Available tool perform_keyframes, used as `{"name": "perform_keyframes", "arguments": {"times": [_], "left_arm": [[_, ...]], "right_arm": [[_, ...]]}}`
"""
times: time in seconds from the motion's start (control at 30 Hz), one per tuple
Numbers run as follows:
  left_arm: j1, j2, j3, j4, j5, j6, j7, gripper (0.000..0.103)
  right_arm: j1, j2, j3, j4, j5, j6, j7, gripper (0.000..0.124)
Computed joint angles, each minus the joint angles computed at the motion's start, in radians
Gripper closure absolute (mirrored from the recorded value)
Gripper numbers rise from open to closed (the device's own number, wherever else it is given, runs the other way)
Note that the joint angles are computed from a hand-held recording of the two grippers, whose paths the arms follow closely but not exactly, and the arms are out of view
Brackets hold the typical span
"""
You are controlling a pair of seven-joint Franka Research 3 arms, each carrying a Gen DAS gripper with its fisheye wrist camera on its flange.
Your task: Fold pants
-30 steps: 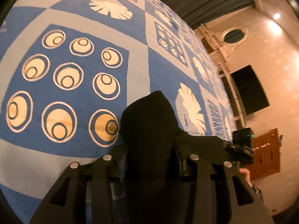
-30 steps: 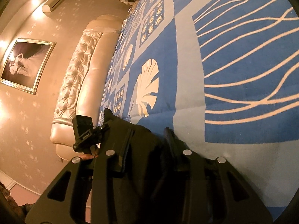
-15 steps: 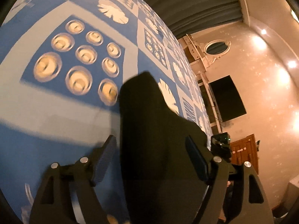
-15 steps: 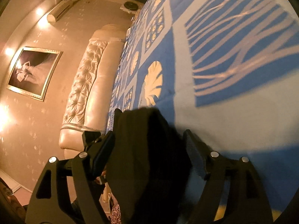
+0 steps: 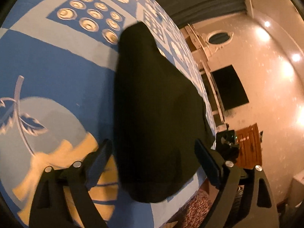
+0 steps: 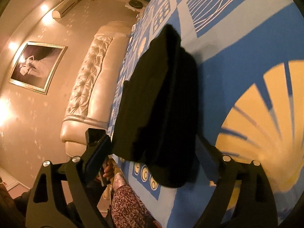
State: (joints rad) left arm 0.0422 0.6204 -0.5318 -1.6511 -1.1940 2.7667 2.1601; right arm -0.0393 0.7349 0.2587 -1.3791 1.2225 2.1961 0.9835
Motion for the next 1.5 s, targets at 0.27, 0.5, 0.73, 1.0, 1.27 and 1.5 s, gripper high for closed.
{"name": "perform_keyframes", "arguments": {"times": [0.27,0.5,0.73,1.0,1.27,1.5], "left_arm": [[-0.023,0.030,-0.031,0.019,0.033,0.100,0.022,0.012],[-0.023,0.043,-0.035,0.033,0.111,0.095,-0.104,0.023],[0.005,0.059,-0.084,0.013,0.209,0.149,-0.171,0.061],[0.034,0.069,-0.132,-0.009,0.337,0.200,-0.229,0.063],[0.073,0.089,-0.190,-0.031,0.430,0.240,-0.286,0.063],[0.133,0.127,-0.258,-0.044,0.507,0.270,-0.309,0.063]], "right_arm": [[0.037,-0.036,-0.023,-0.041,-0.047,0.027,0.033,0.052],[0.037,-0.039,-0.018,-0.061,-0.065,0.057,0.045,0.081],[0.033,-0.035,-0.020,-0.048,-0.070,0.031,0.037,0.089],[0.041,-0.031,-0.030,-0.019,-0.111,0.025,0.045,0.093],[0.034,-0.024,-0.028,0.006,-0.135,0.011,0.042,0.093],[0.025,0.000,-0.020,0.014,-0.130,-0.006,0.055,0.093]]}}
